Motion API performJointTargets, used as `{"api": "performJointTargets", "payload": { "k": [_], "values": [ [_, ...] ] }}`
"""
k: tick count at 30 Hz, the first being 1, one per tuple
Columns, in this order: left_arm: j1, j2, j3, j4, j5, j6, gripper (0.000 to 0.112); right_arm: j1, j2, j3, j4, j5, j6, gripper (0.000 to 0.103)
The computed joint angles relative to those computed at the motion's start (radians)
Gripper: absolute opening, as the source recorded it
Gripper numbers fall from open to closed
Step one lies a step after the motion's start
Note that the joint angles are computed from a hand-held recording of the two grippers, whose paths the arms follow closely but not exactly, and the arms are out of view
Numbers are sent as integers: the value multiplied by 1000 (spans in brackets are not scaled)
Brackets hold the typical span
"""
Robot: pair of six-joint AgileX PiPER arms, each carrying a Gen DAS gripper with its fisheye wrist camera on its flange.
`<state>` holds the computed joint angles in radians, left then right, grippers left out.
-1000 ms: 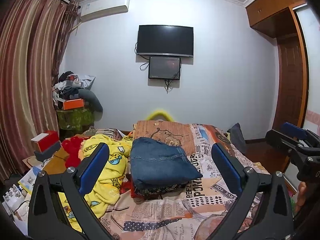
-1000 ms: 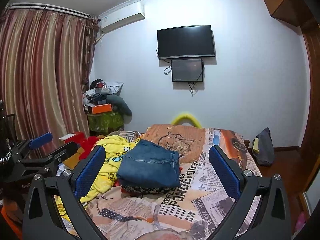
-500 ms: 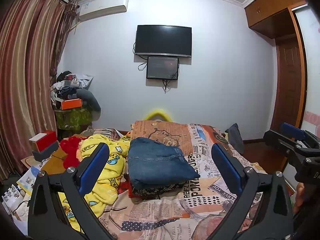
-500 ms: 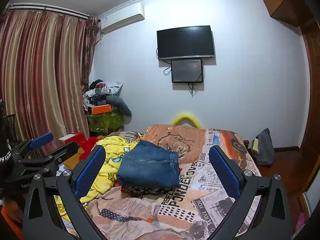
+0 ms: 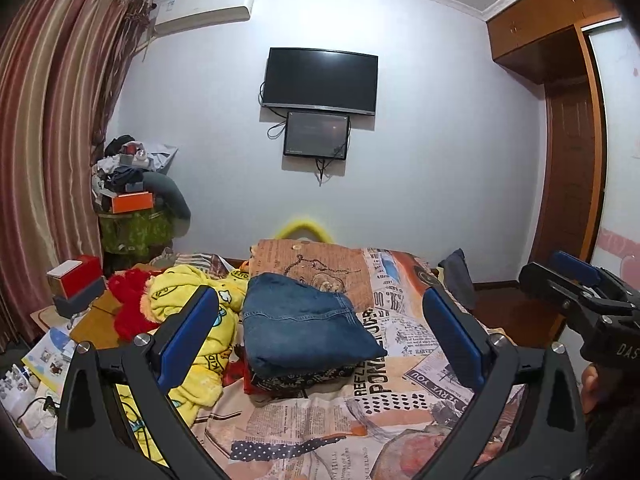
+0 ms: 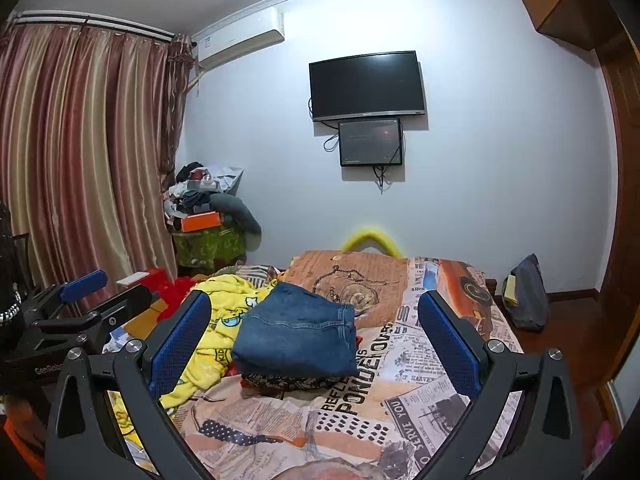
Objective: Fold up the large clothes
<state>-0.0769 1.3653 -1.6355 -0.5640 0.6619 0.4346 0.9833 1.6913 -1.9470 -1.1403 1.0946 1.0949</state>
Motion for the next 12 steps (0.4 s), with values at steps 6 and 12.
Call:
{"api": "performJointTargets", "payload": {
  "k": [6,12],
  "values": [
    [-18,3,2,33,-6,-11,103,1,-1,3,-3,0,4,103],
    [-25,3,5,46,-14,-18,102,-4,2,1,4,-6,7,103]
  ]
}}
